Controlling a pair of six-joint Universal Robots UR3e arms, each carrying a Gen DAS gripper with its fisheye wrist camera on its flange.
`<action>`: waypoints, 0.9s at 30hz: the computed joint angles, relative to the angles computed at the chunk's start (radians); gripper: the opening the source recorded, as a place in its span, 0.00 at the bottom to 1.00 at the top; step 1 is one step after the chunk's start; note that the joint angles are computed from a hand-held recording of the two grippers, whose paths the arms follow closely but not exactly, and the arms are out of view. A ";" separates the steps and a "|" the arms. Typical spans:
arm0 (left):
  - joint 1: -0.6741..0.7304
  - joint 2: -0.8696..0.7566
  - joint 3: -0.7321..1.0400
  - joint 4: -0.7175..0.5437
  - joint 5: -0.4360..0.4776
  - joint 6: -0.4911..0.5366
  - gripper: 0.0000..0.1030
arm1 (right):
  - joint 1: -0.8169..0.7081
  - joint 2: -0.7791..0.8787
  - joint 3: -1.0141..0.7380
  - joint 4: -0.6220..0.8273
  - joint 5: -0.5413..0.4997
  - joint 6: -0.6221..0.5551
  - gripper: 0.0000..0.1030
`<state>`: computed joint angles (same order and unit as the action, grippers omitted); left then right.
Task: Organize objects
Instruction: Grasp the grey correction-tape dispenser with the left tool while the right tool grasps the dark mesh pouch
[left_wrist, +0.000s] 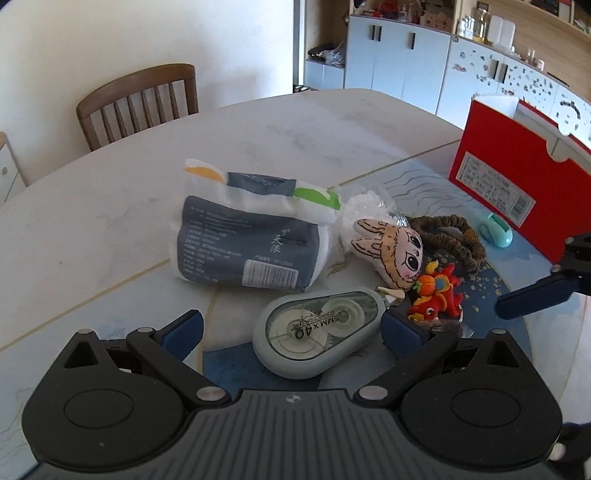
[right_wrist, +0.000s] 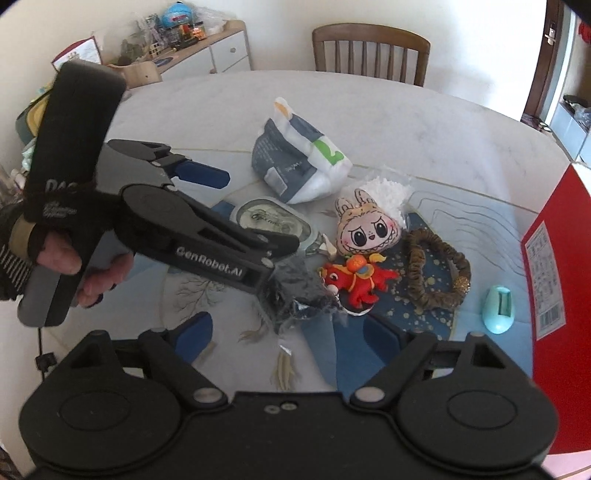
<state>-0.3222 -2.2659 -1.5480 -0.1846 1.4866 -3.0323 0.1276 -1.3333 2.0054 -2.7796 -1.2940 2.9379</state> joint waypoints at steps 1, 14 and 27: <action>0.000 -0.006 0.000 0.011 -0.002 0.004 1.00 | 0.006 0.014 -0.009 -0.005 -0.008 0.007 0.80; -0.001 -0.019 -0.016 0.052 -0.056 0.019 0.78 | 0.049 0.109 -0.065 -0.074 -0.090 0.020 0.55; -0.034 -0.006 -0.043 0.072 0.001 -0.017 0.77 | 0.083 0.110 -0.031 -0.142 -0.127 0.014 0.37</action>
